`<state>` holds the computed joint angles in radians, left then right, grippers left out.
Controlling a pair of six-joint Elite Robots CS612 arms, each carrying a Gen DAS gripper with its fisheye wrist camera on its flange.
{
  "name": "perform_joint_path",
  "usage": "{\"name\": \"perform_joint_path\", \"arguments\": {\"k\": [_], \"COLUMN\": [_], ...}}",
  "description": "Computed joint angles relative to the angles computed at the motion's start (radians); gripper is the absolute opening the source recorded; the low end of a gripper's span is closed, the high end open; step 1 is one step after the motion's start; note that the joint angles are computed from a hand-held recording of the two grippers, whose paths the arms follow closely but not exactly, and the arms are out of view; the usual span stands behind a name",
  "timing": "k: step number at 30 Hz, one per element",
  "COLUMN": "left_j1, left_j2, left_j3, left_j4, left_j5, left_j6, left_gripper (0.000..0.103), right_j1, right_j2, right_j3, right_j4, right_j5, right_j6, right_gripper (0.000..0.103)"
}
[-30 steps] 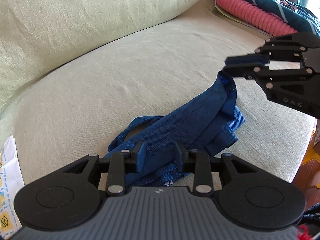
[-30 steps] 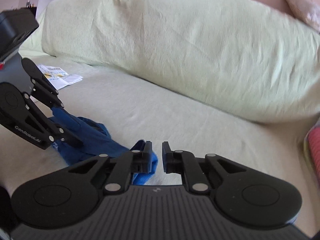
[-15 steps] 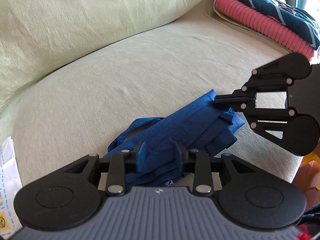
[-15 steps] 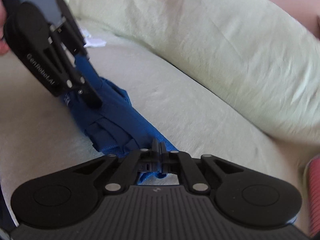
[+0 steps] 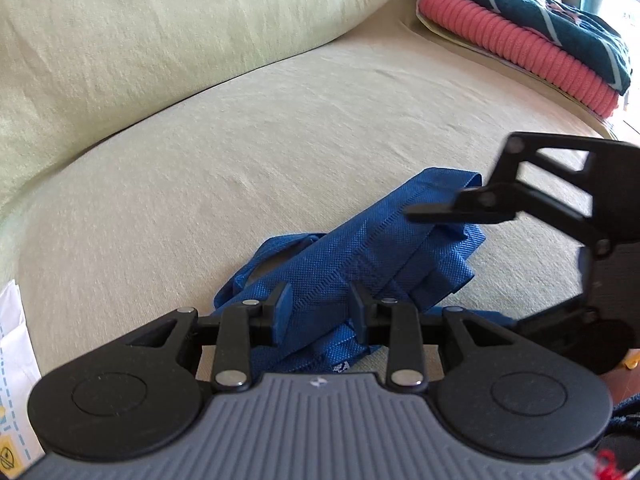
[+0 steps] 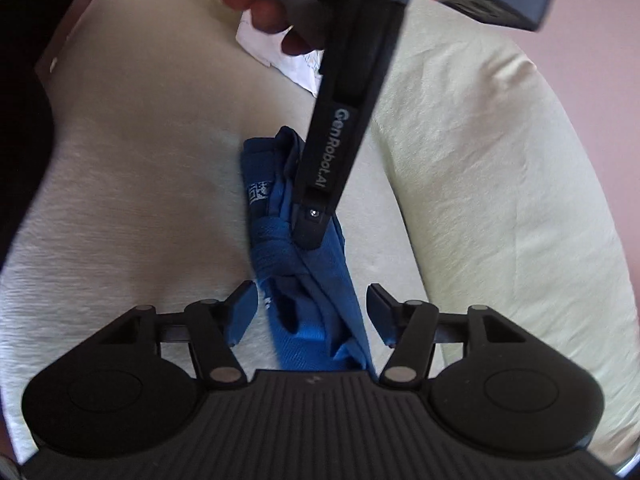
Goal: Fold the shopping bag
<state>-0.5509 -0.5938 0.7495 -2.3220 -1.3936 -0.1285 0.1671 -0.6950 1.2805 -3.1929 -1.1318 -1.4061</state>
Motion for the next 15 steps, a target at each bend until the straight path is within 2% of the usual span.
{"name": "perform_joint_path", "arguments": {"k": [1, 4, 10, 15], "left_j1": [0.002, 0.008, 0.012, 0.005], "left_j2": [0.001, 0.006, 0.010, 0.014], "left_j3": [-0.002, -0.016, -0.033, -0.045], "left_j4": [0.004, 0.025, 0.060, 0.084], "left_j5": [-0.011, -0.040, -0.076, -0.057], "left_j6": [0.000, 0.007, 0.004, 0.015], "left_gripper": [0.039, 0.039, 0.039, 0.036], "right_j1": [0.004, 0.013, 0.024, 0.025], "right_j2": [0.002, 0.012, 0.035, 0.043], "right_j3": [-0.004, -0.004, -0.019, -0.041], "right_j4": [0.014, -0.002, -0.039, -0.002], "right_j5": [-0.005, -0.017, -0.047, -0.051], "right_j6": [-0.016, -0.072, -0.049, -0.021], "right_gripper": [0.042, 0.034, 0.032, 0.032]}}
